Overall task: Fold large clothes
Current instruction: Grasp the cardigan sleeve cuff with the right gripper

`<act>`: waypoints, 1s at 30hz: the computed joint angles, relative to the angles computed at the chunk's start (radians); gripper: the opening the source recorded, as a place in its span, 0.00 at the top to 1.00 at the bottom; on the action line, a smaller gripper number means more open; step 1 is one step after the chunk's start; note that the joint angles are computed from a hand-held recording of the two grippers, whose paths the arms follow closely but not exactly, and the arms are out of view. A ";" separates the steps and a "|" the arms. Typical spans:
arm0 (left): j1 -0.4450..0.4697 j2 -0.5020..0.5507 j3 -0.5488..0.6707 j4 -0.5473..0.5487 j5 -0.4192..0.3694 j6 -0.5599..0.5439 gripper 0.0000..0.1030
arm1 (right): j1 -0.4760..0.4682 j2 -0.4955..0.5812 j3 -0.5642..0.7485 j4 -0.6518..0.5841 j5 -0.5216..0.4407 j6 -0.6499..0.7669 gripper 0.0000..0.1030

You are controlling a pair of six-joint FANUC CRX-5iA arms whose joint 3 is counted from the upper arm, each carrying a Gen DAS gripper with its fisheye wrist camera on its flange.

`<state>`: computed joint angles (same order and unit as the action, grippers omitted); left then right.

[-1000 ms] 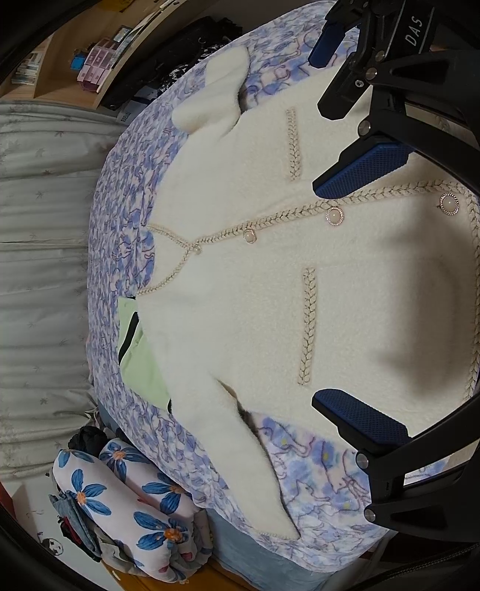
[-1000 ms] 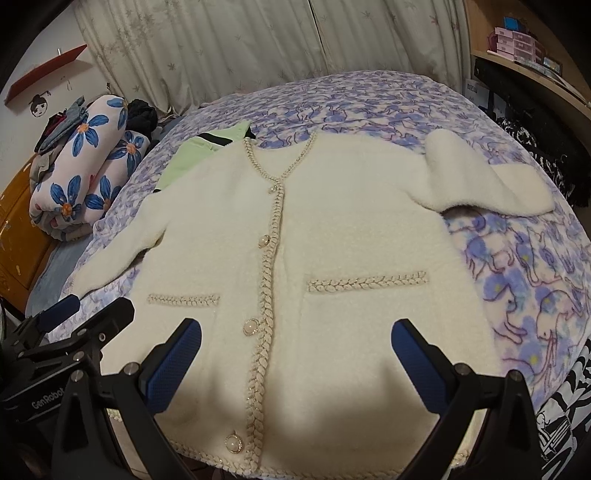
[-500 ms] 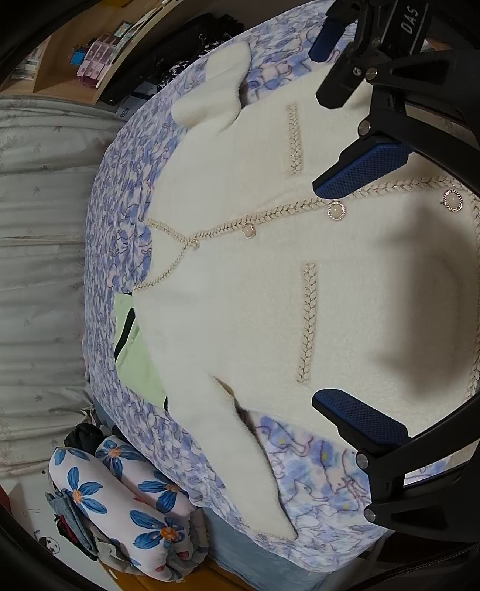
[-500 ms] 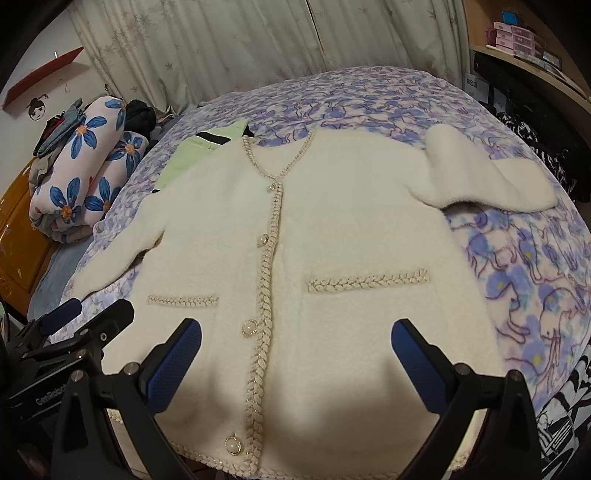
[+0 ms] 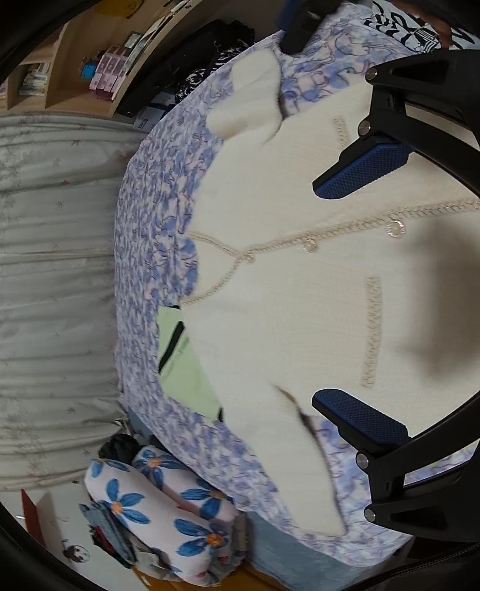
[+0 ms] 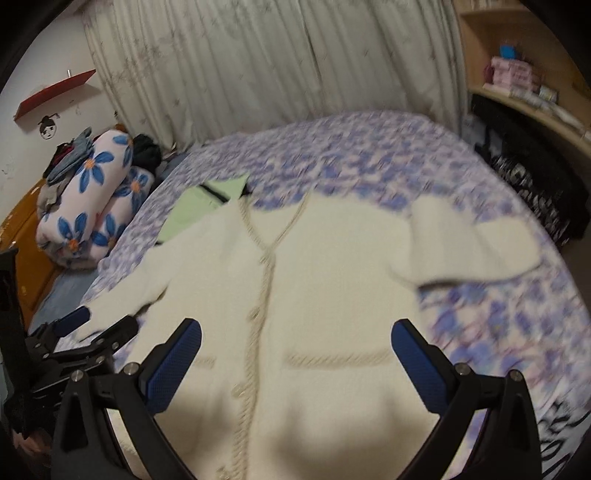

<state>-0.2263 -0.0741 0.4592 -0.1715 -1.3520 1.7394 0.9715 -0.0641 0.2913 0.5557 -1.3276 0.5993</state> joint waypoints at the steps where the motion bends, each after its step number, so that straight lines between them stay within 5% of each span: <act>1: -0.007 0.017 0.025 -0.008 -0.006 0.000 0.01 | -0.012 0.005 0.015 0.009 -0.006 0.014 0.00; 8: -0.044 0.106 0.129 -0.042 0.047 0.014 0.01 | -0.108 0.055 0.091 0.095 -0.050 0.086 0.00; 18: -0.064 0.223 0.209 0.012 0.121 0.015 0.01 | -0.283 0.057 0.020 0.087 0.002 0.113 0.00; 26: -0.088 0.351 0.265 0.039 0.136 0.045 0.01 | -0.532 0.109 0.009 -0.137 0.019 0.089 0.01; 30: -0.111 0.433 0.313 0.007 0.122 0.069 0.01 | -0.646 0.125 -0.026 -0.225 0.046 0.056 0.13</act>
<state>-0.3368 0.3587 0.7722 -0.1648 -1.2302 1.8087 0.3255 0.0611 0.2655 0.3306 -1.2812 0.6556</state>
